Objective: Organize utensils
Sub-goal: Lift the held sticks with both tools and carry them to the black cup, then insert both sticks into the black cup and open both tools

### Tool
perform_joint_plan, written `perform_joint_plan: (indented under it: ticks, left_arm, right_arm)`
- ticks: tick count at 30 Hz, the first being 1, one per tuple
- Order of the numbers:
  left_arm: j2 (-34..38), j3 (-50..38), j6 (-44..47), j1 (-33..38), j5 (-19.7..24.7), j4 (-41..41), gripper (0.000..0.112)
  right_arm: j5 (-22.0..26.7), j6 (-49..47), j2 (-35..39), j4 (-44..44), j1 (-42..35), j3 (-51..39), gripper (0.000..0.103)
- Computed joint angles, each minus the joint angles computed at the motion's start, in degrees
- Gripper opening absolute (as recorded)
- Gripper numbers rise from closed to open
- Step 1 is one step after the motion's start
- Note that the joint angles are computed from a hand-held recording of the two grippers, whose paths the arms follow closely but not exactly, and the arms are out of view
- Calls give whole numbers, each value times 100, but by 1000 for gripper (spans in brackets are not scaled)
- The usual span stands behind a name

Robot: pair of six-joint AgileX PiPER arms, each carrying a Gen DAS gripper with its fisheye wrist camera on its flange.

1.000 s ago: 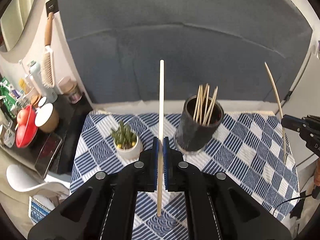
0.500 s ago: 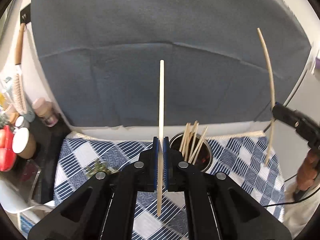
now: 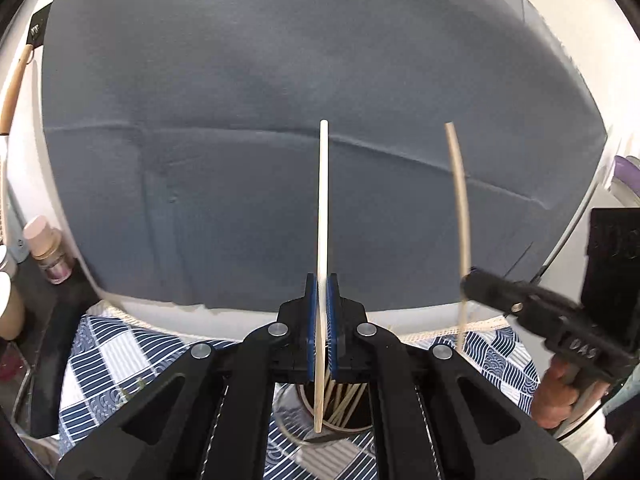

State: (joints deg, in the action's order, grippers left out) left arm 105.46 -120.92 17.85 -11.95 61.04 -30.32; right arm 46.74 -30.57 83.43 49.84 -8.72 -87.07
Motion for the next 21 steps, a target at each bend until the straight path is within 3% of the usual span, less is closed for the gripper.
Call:
perform_joint_plan:
  ticks: [9, 21]
  left_arm:
    - [209, 321, 243, -46, -389, -451, 5]
    - [209, 1403, 1098, -185, -1022, -957, 5]
  right_arm:
    - [-231, -794, 372, 662, 7, 287, 5]
    - [-364, -1599, 684, 1344, -15, 932, 5]
